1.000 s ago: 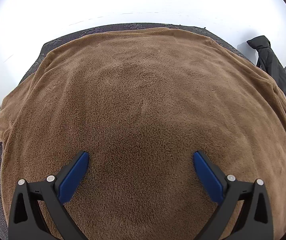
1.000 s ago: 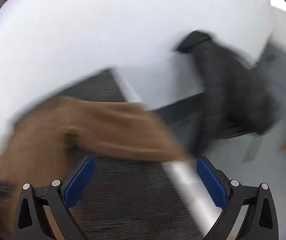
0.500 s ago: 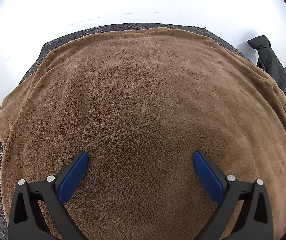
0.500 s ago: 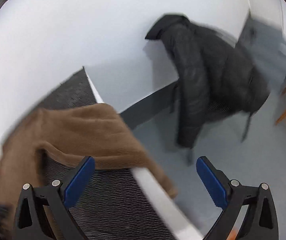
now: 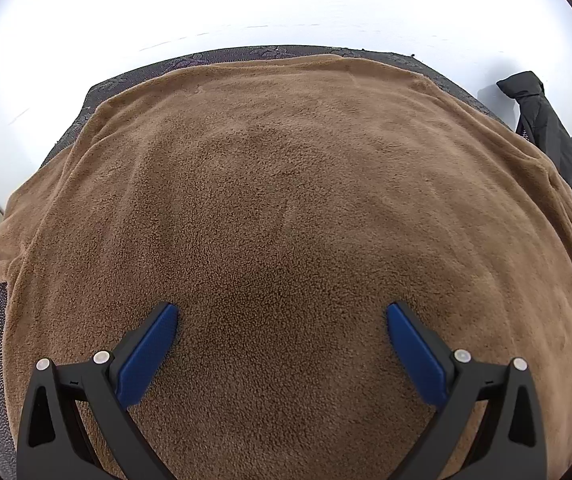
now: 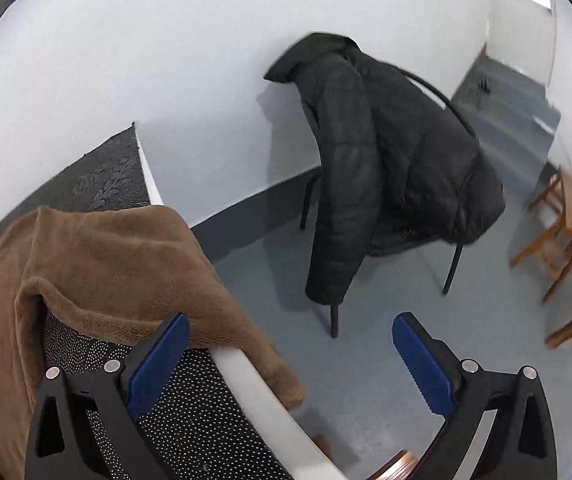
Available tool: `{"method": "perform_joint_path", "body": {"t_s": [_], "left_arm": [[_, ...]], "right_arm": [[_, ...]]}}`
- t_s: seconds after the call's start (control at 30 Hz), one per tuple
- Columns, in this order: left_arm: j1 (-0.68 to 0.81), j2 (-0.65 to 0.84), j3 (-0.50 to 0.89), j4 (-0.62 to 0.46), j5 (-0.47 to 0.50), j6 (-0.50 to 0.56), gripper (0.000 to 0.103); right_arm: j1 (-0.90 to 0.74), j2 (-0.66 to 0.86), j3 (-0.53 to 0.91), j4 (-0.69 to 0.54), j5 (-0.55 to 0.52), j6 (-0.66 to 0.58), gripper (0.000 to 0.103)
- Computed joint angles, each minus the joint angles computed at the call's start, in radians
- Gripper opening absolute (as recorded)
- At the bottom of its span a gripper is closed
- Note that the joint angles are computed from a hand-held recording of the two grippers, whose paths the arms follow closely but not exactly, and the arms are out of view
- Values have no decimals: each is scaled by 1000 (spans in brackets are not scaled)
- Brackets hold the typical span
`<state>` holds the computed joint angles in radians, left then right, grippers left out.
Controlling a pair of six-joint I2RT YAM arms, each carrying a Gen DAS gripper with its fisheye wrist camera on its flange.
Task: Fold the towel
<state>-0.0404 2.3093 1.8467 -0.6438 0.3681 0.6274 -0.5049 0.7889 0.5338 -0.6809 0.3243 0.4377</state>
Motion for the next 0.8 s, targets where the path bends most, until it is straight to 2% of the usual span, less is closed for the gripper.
{"method": "perform_joint_path", "body": {"t_s": [0.07, 0.1, 0.17, 0.23, 0.3, 0.43, 0.57, 0.8], "left_arm": [[-8, -10, -5, -7, -29, -23, 103], [-13, -18, -11, -7, -41, -42, 103], [-19, -52, -60, 25, -27, -67, 103], [-46, -113, -108, 76, -46, -87, 103], [-78, -172, -150, 130, -77, -99, 103], [-132, -268, -221, 232, -146, -105, 103], [-151, -270, -205, 242, -163, -138, 103], [-162, -219, -144, 228, -203, -168, 103]], "right_arm": [[-17, 6, -1, 15, -61, -11, 103], [-57, 8, -5, 23, -134, -22, 103], [-169, 31, -12, 42, -319, -37, 103], [-299, 64, -25, 57, -522, -44, 103], [-418, 118, -38, 89, -682, -43, 103], [-528, 191, -34, 106, -832, -50, 103], [-571, 290, -24, 106, -952, -41, 103], [-582, 406, -31, 193, -1033, 46, 103]]}}
